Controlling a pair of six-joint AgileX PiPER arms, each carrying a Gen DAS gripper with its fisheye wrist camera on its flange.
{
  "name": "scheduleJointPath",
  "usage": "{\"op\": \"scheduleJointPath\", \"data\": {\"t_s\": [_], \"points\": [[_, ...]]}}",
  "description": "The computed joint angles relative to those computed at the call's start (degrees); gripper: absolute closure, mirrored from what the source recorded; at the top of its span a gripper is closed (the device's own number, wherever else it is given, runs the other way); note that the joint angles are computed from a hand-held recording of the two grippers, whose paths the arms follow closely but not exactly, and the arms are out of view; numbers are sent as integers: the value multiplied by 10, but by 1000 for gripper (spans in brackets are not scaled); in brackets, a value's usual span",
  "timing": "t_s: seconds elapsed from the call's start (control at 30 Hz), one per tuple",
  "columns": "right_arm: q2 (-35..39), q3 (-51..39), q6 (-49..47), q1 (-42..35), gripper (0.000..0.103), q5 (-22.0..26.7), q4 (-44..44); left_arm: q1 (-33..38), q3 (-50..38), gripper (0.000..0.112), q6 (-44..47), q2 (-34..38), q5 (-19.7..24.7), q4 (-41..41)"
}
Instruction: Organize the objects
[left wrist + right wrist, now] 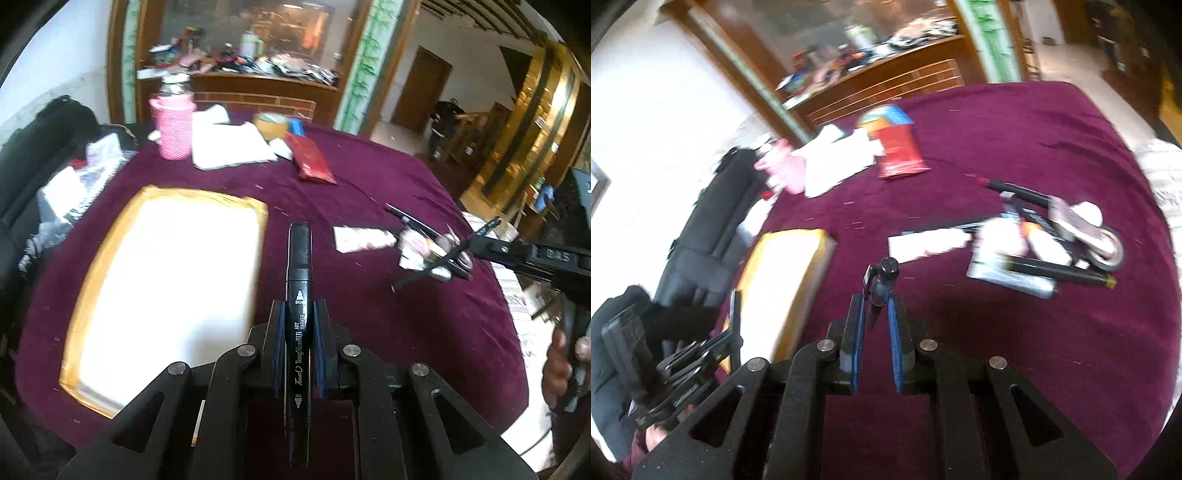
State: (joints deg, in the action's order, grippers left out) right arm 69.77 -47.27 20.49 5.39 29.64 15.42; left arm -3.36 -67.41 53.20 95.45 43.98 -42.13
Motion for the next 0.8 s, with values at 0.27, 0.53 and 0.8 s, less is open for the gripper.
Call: {"op": "scheduleJointPath", "data": {"t_s": [0.27,0.53,0.8], "points": [[170,-168,-103,73,92,35,140,57,-148,101,3,128,54,-4],[432,-445,-14,101,92,131,83,46,-370,101,-49,303,146,40],[614,-670,114,100,93,255,-37,18,-570,101,-121,449,223,86]]}}
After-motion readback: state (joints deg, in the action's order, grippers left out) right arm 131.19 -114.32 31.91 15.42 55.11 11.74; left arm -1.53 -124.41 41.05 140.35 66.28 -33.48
